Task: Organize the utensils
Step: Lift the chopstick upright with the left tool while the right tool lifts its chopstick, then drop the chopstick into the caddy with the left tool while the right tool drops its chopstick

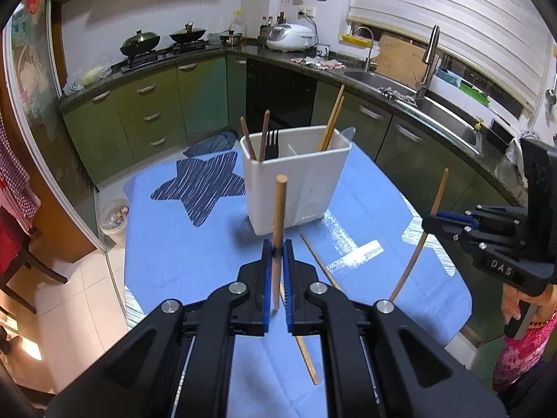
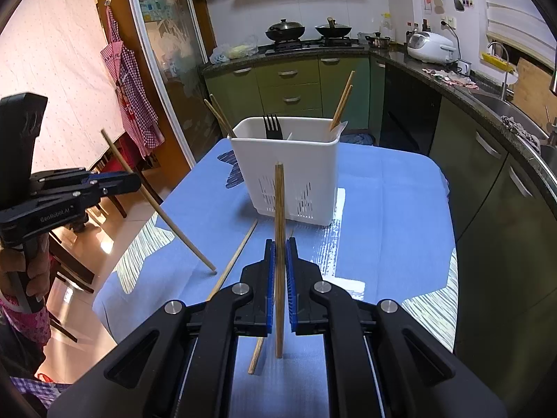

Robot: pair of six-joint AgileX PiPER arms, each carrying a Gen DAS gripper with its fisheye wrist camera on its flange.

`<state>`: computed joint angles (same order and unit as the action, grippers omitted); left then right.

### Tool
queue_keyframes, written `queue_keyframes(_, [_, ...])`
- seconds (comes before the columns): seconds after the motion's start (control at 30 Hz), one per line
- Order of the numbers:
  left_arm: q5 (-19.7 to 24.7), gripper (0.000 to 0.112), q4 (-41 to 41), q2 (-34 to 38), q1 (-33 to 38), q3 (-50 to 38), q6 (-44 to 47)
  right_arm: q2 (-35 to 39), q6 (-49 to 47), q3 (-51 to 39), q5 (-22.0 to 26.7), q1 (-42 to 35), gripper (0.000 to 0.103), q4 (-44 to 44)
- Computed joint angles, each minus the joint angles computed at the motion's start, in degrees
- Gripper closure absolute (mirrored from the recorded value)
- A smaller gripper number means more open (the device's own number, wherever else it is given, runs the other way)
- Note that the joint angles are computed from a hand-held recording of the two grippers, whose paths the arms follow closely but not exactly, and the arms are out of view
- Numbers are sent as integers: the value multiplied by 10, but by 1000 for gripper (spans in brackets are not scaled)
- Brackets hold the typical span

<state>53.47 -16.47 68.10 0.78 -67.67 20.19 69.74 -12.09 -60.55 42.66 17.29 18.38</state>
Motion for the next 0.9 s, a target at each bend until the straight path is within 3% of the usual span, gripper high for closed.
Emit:
queue_keyframes(0.47, [46, 106, 25, 82, -67, -212, -53, -9, -21, 0, 9, -23, 96, 16])
queue_keyframes(0.9, [72, 106, 103, 244, -112, -488, -150, -19, -73, 15, 16, -66, 96, 62])
